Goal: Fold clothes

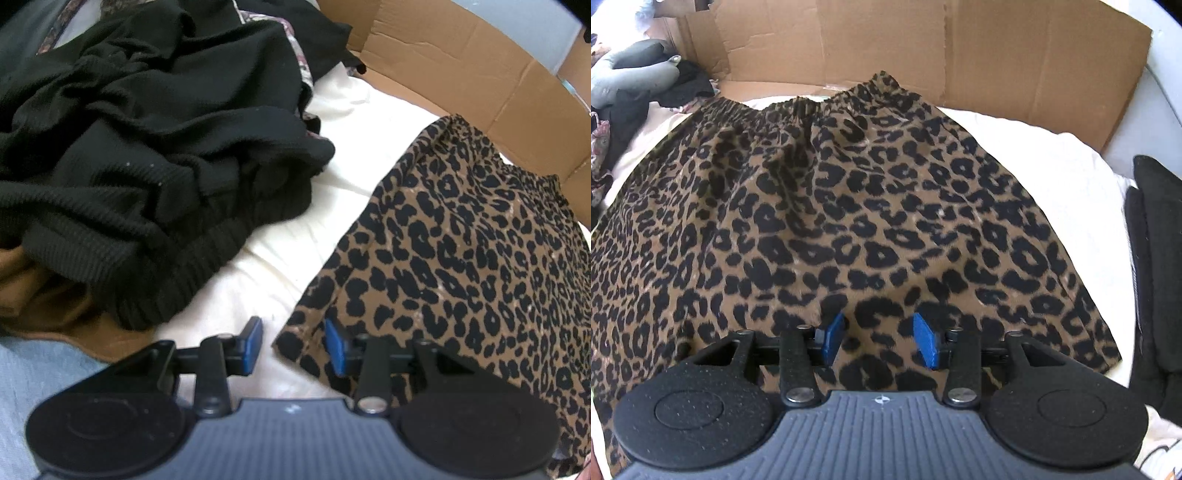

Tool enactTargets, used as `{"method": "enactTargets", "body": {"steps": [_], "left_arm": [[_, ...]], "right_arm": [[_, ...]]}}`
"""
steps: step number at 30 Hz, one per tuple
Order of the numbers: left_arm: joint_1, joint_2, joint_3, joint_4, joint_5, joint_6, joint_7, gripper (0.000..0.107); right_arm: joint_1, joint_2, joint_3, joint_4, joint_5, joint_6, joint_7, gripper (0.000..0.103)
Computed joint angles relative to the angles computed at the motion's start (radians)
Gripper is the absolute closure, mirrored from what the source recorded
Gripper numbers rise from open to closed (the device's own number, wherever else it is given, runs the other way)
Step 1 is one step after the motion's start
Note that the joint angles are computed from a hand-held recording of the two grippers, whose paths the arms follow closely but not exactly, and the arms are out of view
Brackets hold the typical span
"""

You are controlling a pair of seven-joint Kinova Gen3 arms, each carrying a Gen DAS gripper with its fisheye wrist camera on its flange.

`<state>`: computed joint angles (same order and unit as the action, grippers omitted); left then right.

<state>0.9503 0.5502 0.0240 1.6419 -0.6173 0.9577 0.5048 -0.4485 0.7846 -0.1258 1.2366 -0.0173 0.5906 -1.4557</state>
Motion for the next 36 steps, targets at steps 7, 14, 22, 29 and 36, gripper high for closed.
{"method": "enactTargets", "body": {"steps": [7,14,22,29,36], "left_arm": [[0.0,-0.003,0.003,0.006,-0.003,0.004,0.011,0.074],[-0.002,0.013,0.009,-0.025,0.011,0.048,-0.026,0.083],[-0.008,0.015,0.011,-0.066,0.047,0.135,-0.04,0.101],[0.007,-0.007,0.02,-0.106,0.011,0.176,-0.034,0.096],[0.001,-0.02,0.03,-0.139,-0.019,0.095,-0.064,0.086]], "right_arm": [[-0.018,0.038,0.005,-0.048,0.001,0.044,0.001,0.054],[-0.016,0.008,0.013,0.014,0.016,0.054,0.0,0.054],[-0.002,-0.072,0.008,0.15,0.03,0.079,0.024,0.054],[0.038,-0.108,-0.024,0.144,-0.006,0.174,0.056,0.055],[0.096,-0.152,-0.088,0.206,-0.089,0.173,0.195,0.055]]}}
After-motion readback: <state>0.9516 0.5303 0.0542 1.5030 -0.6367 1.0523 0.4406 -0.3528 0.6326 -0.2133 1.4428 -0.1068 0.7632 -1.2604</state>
